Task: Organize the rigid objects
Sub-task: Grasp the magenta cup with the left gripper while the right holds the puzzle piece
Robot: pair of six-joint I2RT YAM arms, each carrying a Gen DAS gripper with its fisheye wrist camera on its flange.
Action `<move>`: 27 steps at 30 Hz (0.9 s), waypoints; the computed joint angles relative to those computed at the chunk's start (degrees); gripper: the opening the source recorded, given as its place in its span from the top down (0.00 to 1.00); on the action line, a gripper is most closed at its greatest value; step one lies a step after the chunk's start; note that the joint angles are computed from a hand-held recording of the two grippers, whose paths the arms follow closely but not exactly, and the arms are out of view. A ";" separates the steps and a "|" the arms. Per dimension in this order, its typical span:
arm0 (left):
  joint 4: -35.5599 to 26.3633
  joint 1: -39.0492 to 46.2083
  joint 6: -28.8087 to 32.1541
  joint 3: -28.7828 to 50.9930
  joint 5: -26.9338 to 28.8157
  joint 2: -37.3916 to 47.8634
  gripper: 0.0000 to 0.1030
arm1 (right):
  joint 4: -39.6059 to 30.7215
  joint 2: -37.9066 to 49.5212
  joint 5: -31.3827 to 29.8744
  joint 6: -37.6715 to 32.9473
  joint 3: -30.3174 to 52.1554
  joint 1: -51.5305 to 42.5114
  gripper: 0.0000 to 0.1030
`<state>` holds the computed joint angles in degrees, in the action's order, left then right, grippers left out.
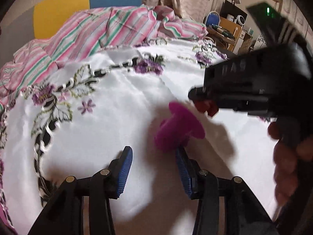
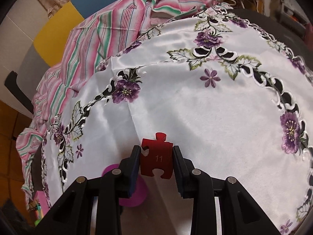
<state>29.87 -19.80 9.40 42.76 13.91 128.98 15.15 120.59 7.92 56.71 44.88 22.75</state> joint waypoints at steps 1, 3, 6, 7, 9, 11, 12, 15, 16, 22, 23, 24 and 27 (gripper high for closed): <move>1.54 0.08 0.15 -0.82 0.20 -0.17 0.55 | -0.28 0.08 0.26 -0.08 0.27 0.28 0.68; 2.89 -0.06 0.51 -1.77 0.88 -0.82 0.55 | -0.28 0.11 0.11 0.08 0.32 0.47 0.68; 2.05 -1.23 1.77 -1.44 0.69 -1.84 0.55 | -0.86 0.74 -0.10 0.87 0.54 0.02 0.68; 1.18 -1.86 2.18 -0.70 -0.07 -1.77 0.55 | -0.91 0.81 -0.03 1.51 0.26 -0.32 0.68; -0.93 -2.81 3.30 1.15 -0.48 -1.06 0.55 | -0.92 0.71 0.14 2.29 -0.26 -0.72 0.68; -2.37 -3.67 4.10 2.99 -2.13 0.18 0.55 | -1.15 0.54 0.29 2.72 -0.59 -0.97 0.68; -3.10 -3.82 4.16 3.84 -2.32 0.73 0.55 | -0.94 0.57 0.10 2.88 -0.73 -1.09 0.68; -2.44 -3.24 3.93 4.30 -1.33 1.55 0.70 | -1.01 0.77 0.09 2.96 -0.60 -1.16 0.68; -2.30 -3.11 4.43 4.29 -0.86 1.71 0.76 | -0.89 0.78 0.13 2.94 -0.63 -1.18 0.68; -0.16 -1.59 7.20 1.35 0.97 0.75 0.90 | -1.18 1.13 0.23 2.41 0.06 -0.76 0.68; -0.15 -1.21 6.90 1.19 1.25 0.65 0.90 | -1.34 1.12 0.38 2.31 0.21 -0.63 0.68; 0.21 -0.20 6.29 0.37 2.75 0.15 0.90 | -1.19 0.97 0.47 2.42 0.04 -0.53 0.68; 3.76 0.37 4.75 -2.31 2.48 -1.37 0.80 | 0.50 0.16 0.40 3.44 -1.54 -1.05 0.68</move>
